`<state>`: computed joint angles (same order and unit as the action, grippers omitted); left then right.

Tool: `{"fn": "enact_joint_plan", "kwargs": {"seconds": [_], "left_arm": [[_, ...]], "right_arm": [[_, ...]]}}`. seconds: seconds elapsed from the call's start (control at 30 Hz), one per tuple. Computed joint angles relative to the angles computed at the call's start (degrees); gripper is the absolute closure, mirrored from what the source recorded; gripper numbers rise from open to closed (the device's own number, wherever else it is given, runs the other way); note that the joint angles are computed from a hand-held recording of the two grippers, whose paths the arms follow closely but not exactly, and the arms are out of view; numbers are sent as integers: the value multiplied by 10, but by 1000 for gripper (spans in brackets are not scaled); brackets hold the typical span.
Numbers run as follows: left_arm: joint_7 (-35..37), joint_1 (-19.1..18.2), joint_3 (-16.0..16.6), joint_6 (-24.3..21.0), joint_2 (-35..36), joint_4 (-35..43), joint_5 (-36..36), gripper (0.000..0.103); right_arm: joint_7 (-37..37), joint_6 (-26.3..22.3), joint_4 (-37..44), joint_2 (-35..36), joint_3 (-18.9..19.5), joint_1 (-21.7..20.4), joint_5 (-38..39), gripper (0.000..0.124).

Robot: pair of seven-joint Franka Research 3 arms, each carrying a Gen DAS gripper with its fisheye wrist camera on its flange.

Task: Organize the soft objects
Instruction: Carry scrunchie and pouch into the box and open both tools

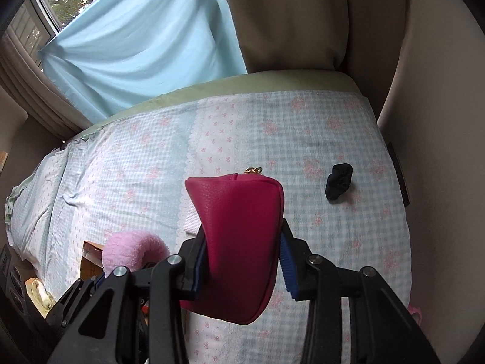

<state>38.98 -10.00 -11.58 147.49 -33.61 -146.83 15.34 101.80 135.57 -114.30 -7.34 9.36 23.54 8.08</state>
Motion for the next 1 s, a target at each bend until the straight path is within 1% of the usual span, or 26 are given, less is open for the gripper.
{"fn": "enact_joint_plan", "kwargs": {"seconds": [0.07, 0.17, 0.33, 0.47, 0.53, 0.63, 0.7, 0.77, 0.87, 1.0], "left_arm": [[14, -4, 12, -39, -49, -9, -6, 68], [32, 1, 25, -103, -117, -20, -8, 68], [68, 20, 54, -186, -223, -44, -8, 68], [119, 39, 93, -242, -296, -68, -12, 68], [154, 52, 119, -265, -326, -81, -13, 68], [211, 83, 162, -285, -361, -105, -14, 68], [251, 106, 192, -291, -370, -119, -17, 68], [294, 127, 221, -297, -369, -130, -21, 68], [360, 154, 259, -293, -352, -147, -24, 68], [438, 179, 294, -262, -300, -168, -29, 68]], "right_arm": [[-1, -8, 4, -17, 8, 10, 4, 86], [-4, -13, 9, -32, 22, 27, 14, 86], [6, -15, 14, -39, 46, 58, 27, 86], [37, -17, 22, -25, 66, 83, 19, 86], [58, -17, 24, -14, 75, 95, 7, 86], [103, -18, 32, 9, 87, 114, -17, 86], [139, -21, 39, 27, 91, 126, -35, 86], [171, -12, 42, 43, 91, 139, -43, 86], [230, -19, 59, 76, 89, 156, -77, 86], [279, -31, 72, 117, 78, 179, -94, 86]]}}
